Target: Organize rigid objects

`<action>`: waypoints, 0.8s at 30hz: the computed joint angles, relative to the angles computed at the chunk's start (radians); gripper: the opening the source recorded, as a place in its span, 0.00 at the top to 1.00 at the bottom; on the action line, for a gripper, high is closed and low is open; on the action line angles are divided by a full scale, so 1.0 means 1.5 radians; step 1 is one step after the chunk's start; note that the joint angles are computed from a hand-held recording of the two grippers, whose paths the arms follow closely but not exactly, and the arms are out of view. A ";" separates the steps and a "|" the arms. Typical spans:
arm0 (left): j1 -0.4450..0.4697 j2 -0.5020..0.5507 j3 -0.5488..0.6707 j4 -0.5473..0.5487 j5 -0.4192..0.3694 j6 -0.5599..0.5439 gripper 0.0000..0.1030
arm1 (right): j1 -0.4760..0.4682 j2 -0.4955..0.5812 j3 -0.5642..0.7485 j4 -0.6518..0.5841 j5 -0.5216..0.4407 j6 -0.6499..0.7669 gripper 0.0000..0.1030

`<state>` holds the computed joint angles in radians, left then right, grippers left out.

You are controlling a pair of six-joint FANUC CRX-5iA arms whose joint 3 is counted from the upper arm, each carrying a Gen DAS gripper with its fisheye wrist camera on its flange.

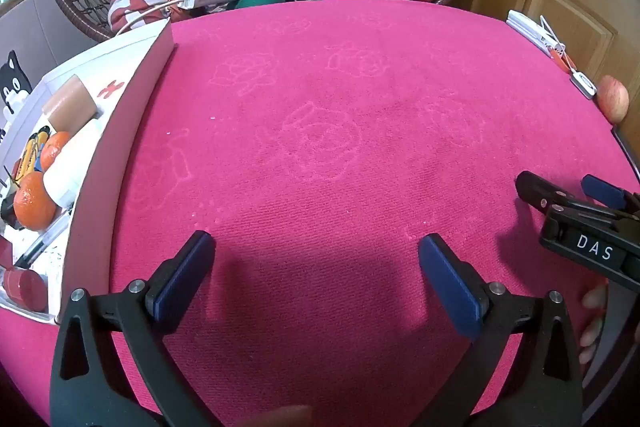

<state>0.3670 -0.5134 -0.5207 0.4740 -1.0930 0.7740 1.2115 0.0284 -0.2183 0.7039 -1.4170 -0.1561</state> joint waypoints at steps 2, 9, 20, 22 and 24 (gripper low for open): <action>-0.001 -0.001 0.001 -0.003 0.002 0.000 0.00 | 0.000 0.000 0.000 0.000 -0.001 0.000 0.00; -0.001 0.000 0.000 -0.002 0.001 0.000 0.00 | 0.000 0.001 0.001 0.001 -0.002 0.001 0.00; -0.001 -0.001 0.001 -0.004 0.002 0.001 0.00 | 0.000 0.001 0.002 0.000 -0.003 0.002 0.00; -0.001 -0.001 0.000 -0.004 0.003 0.000 0.00 | 0.000 0.001 0.003 0.000 -0.004 0.002 0.00; 0.001 0.001 0.000 0.001 0.000 -0.008 0.00 | 0.000 0.001 0.004 0.000 -0.005 0.003 0.00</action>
<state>0.3681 -0.5119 -0.5207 0.4759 -1.0929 0.7618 1.2121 0.0302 -0.2117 0.7043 -1.4239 -0.1520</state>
